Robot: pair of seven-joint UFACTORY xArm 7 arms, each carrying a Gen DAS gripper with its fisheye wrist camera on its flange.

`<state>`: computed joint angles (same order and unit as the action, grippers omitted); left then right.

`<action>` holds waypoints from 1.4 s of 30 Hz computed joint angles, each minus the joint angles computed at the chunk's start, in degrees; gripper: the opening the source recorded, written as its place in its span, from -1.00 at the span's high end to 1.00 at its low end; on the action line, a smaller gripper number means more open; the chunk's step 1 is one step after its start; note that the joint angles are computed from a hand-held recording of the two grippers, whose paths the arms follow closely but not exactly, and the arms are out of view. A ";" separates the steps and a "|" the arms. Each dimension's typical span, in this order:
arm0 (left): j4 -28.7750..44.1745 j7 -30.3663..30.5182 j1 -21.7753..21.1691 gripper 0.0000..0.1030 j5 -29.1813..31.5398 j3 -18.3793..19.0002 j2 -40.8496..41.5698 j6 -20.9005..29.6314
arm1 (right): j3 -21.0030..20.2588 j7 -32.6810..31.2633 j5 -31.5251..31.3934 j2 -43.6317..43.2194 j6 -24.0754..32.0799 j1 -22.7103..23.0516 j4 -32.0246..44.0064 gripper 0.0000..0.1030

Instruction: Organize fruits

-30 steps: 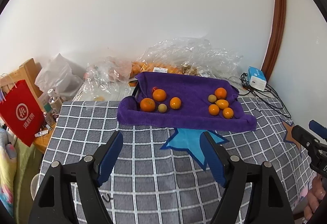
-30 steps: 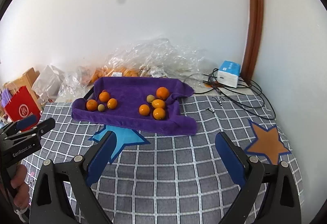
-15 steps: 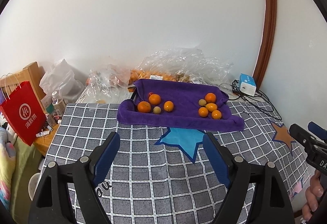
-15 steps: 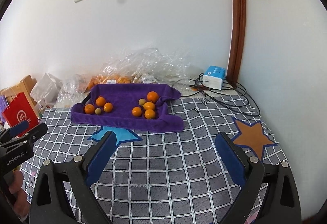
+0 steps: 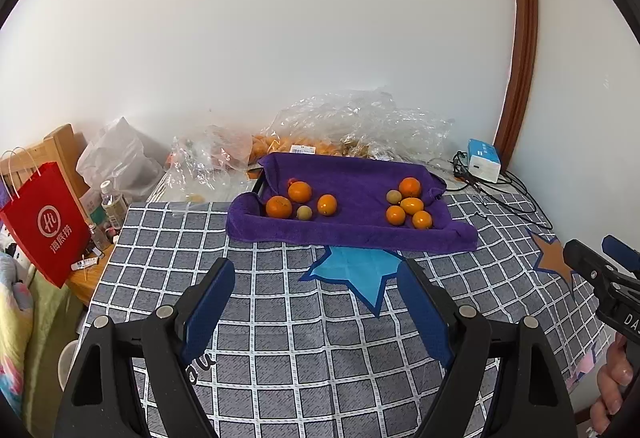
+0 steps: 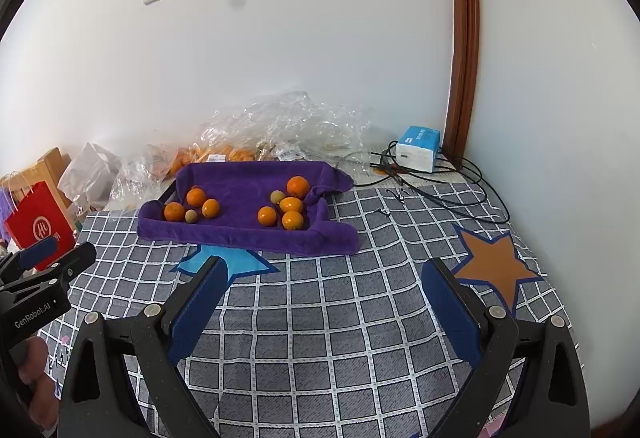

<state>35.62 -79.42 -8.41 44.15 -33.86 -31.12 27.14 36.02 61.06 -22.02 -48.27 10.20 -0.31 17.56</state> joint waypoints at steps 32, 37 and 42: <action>0.62 -1.36 -0.01 -0.61 1.03 -0.36 0.24 -0.15 | -0.73 -0.55 -0.10 -0.71 0.33 0.97 -0.46 -0.88; 0.38 -1.36 -0.20 -0.61 0.70 -0.20 -0.06 -0.26 | -0.83 -0.74 -0.03 -0.86 0.39 1.05 -0.49 -0.88; 0.32 -1.20 -0.14 -0.61 0.48 -0.23 -0.38 -0.22 | -0.72 -1.01 -0.12 -0.70 -0.10 0.63 -0.38 -0.88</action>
<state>35.94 -80.62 -8.55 44.64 -34.09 -31.50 26.92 35.31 60.05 -22.15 -48.97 10.10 0.32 17.19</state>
